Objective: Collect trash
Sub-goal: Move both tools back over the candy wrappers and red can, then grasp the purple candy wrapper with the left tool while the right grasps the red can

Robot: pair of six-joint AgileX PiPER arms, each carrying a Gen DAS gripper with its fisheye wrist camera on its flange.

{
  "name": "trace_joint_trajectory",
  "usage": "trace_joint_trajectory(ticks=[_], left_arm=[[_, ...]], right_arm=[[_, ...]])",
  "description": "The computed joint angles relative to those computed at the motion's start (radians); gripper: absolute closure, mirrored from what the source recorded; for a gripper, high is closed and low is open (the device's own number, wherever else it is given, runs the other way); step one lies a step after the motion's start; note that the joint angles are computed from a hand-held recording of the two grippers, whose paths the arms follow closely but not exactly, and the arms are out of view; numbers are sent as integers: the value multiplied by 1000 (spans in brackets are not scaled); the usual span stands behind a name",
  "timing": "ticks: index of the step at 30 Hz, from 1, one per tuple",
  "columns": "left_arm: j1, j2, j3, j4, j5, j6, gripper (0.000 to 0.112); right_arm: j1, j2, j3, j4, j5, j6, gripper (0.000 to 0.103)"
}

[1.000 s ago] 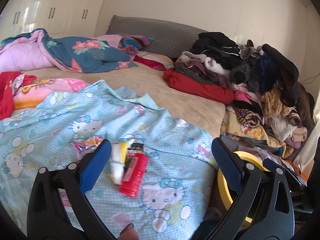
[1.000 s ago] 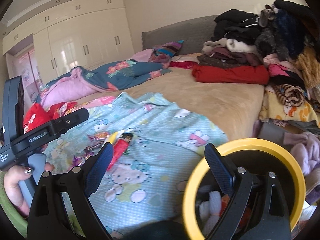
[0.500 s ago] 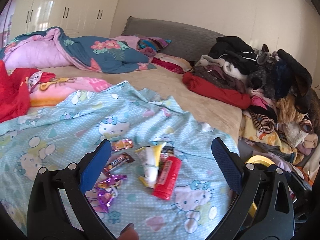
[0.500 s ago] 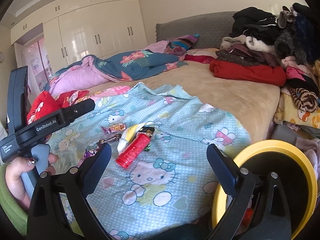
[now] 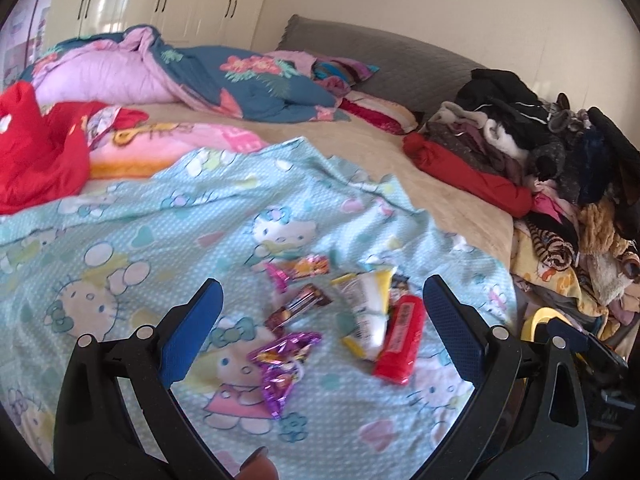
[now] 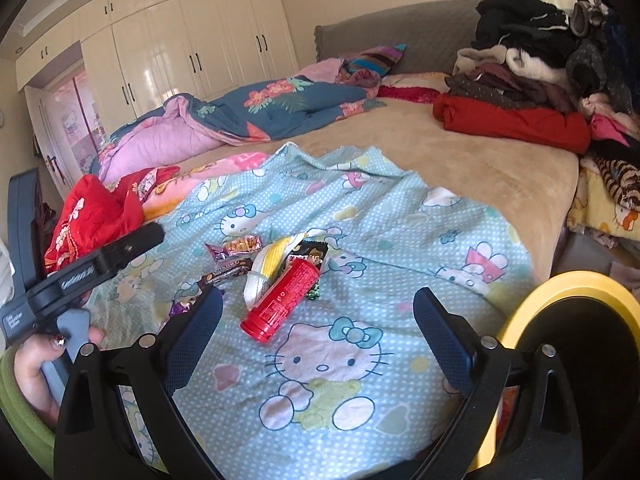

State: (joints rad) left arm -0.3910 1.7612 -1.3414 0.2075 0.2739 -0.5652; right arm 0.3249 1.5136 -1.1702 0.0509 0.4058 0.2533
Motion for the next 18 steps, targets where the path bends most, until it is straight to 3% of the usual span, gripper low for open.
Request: trace_joint_trajectory(ticks=[9, 13, 18], left_arm=[[63, -2, 73, -308, -13, 311, 22], [83, 15, 90, -512, -4, 506, 35], [99, 50, 84, -643, 35, 623, 51]], right_arm=[[-2, 128, -111, 77, 32, -51, 10], [6, 185, -169, 73, 57, -53, 10], [6, 271, -263, 111, 113, -93, 16]])
